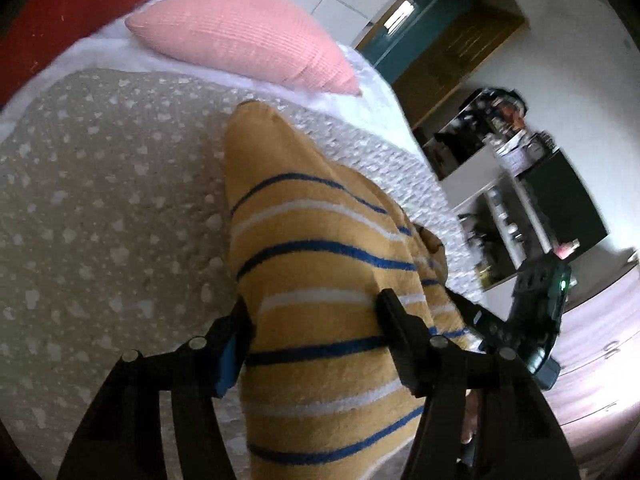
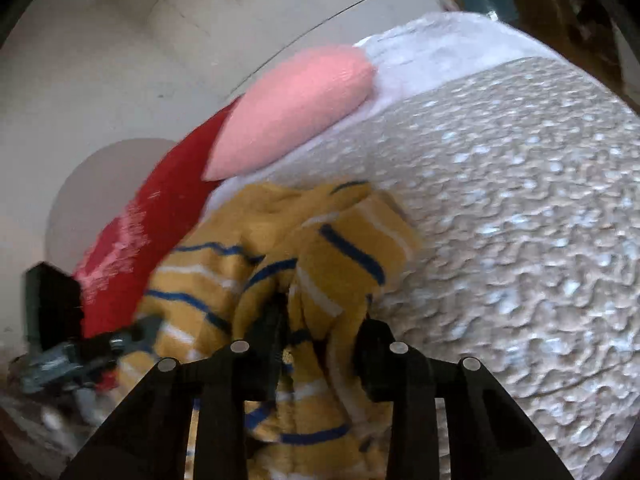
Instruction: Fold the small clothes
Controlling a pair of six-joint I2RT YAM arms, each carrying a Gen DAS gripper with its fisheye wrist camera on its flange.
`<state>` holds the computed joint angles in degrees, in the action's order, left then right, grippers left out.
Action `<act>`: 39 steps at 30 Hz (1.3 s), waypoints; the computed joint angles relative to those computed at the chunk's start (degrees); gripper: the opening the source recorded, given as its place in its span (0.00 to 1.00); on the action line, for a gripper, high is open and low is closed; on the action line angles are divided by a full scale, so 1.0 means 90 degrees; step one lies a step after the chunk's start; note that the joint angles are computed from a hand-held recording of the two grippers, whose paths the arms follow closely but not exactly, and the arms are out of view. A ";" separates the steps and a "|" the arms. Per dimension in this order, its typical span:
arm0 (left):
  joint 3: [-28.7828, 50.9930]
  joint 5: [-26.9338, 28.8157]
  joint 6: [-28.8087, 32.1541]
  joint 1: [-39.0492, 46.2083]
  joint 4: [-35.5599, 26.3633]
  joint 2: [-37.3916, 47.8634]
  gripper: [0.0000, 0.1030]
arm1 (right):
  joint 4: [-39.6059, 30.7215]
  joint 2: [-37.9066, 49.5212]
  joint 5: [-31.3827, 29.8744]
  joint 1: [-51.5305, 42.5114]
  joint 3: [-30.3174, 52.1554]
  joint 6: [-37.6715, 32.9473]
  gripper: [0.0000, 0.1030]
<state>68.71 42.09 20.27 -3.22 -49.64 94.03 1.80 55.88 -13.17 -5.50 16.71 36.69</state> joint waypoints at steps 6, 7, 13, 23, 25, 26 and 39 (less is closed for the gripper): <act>-0.1482 -0.1420 -0.0319 -0.0461 0.1724 -0.0737 0.63 | -0.0664 -0.0490 0.0159 -0.0385 -0.0327 0.0303 0.40; -0.1491 -0.1425 -0.0281 -0.0416 0.1664 -0.0861 0.63 | -0.1123 -0.1035 0.0457 -0.0199 -0.0289 0.0298 0.40; -0.1961 -0.1182 0.0251 0.0338 0.1332 -0.2186 0.63 | -0.2096 -0.1815 0.1253 0.1438 0.0159 0.0528 0.42; -0.2102 -0.0679 0.2019 0.2285 0.0180 -0.2861 0.63 | -0.2882 -0.0851 0.2649 0.2695 0.0526 0.1249 0.12; -0.2178 -0.0586 0.2232 0.2523 0.0039 -0.2812 0.63 | -0.2862 -0.0621 0.2445 0.2436 0.0315 0.1114 0.12; -0.2215 -0.0535 0.2324 0.2633 -0.0045 -0.2789 0.63 | -0.2731 -0.0459 0.2484 0.2459 0.0247 0.1105 0.12; -0.2717 0.0167 0.3799 0.4494 -0.0906 -0.3800 0.71 | -0.5071 -0.2296 0.5051 0.4738 0.1214 0.2795 0.23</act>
<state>44.26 43.59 54.47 37.23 -57.79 59.83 -43.84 35.22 32.29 37.15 27.63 61.84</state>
